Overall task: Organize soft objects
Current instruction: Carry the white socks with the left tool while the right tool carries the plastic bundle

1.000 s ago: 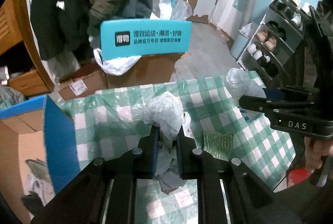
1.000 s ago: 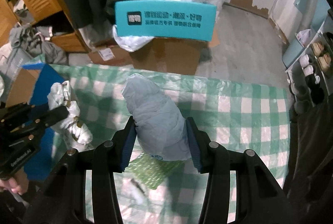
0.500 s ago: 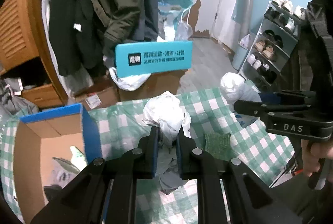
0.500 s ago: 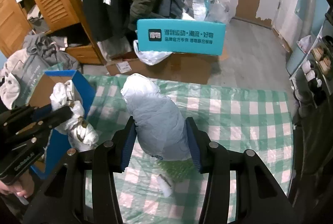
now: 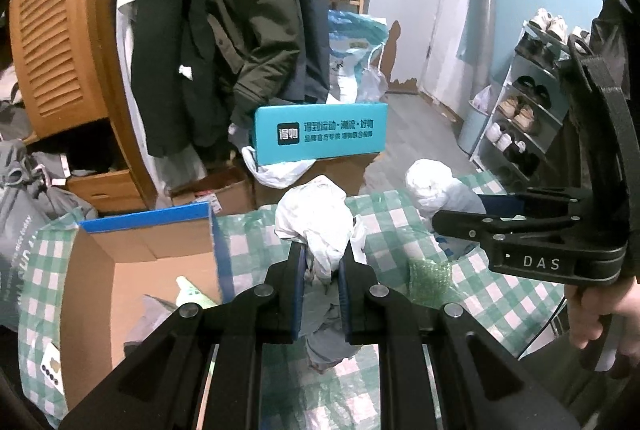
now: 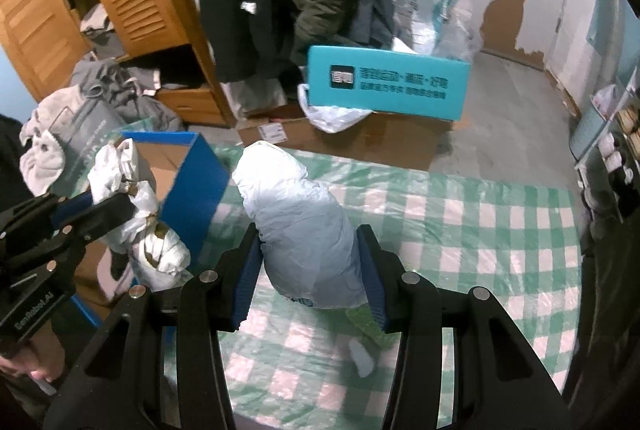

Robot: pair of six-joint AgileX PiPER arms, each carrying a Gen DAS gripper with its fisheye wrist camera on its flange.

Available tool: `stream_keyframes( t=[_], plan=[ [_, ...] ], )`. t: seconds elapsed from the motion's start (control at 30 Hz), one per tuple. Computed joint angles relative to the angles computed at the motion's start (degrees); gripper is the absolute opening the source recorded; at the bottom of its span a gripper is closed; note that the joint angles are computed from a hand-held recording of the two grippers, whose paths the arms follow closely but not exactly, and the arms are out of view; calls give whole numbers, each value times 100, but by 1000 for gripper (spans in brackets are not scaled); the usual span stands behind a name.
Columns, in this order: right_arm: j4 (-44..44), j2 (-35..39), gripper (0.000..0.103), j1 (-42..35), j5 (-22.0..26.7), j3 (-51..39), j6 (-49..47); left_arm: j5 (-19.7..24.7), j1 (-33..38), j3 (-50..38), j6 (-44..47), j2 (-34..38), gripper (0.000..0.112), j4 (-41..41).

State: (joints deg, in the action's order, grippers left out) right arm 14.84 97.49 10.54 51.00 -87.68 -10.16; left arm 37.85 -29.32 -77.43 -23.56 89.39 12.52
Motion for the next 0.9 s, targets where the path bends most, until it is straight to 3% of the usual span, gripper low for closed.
stream_keyframes(
  t=[0.5, 0.9],
  plan=[
    [128, 259, 46, 698, 142, -467, 37, 14, 463, 667, -85, -723, 14, 159],
    [-145, 1015, 46, 1580, 463, -1497, 367, -52, 1211, 1118, 178, -1110, 14, 48]
  ],
)
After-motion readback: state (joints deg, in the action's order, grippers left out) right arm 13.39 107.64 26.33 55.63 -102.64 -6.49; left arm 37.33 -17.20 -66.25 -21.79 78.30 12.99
